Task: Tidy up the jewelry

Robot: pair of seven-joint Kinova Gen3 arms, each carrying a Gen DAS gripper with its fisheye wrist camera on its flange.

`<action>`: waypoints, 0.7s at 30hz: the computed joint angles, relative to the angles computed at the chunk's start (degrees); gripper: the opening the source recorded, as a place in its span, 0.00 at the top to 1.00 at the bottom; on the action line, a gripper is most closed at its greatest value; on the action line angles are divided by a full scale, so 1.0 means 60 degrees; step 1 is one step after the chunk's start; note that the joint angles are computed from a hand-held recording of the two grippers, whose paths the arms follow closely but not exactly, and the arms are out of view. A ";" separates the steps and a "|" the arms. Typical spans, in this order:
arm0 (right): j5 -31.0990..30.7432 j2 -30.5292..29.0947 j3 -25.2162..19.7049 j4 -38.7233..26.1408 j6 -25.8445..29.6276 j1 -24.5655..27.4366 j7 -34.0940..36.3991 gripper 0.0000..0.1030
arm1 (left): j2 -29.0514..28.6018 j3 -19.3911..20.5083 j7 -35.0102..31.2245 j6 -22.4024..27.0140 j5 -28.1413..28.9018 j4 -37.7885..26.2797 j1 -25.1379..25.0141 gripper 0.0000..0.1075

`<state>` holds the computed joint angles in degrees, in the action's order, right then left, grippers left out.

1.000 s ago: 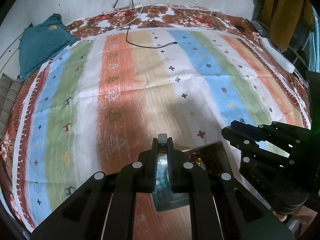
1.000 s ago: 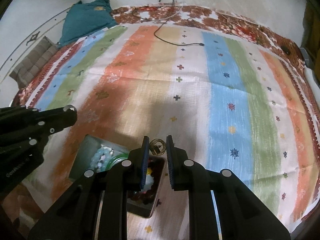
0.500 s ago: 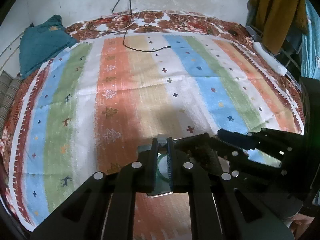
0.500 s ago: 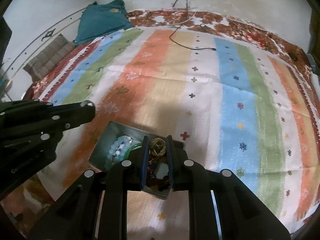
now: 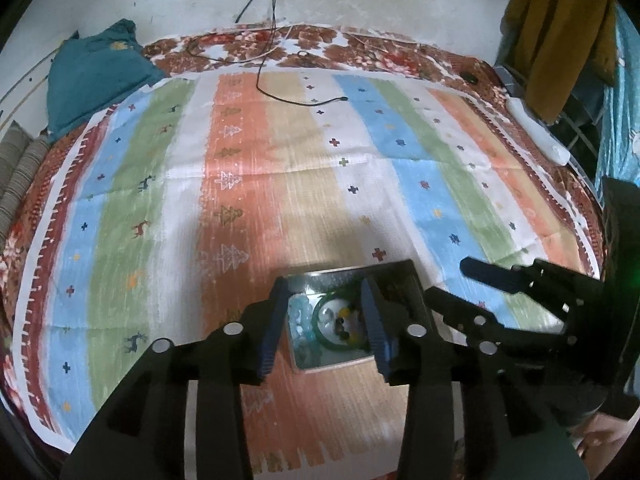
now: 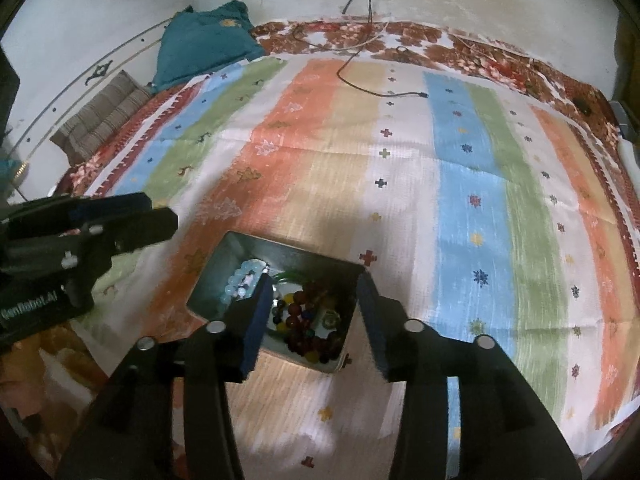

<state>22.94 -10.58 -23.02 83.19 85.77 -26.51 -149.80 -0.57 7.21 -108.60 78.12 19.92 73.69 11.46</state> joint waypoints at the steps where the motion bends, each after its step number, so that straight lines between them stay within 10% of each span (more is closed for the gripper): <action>1: 0.0041 -0.0066 -0.0052 -0.0025 0.0019 -0.0021 -0.0037 0.45 | -0.0054 -0.0042 -0.0080 0.0009 0.0070 0.0058 -0.0033 0.60; 21: 0.0611 -0.0643 -0.1379 -0.0228 0.0755 0.0061 -0.0718 0.10 | -0.1263 -0.0812 -0.1819 -0.0168 0.1269 0.1275 -0.0521 0.23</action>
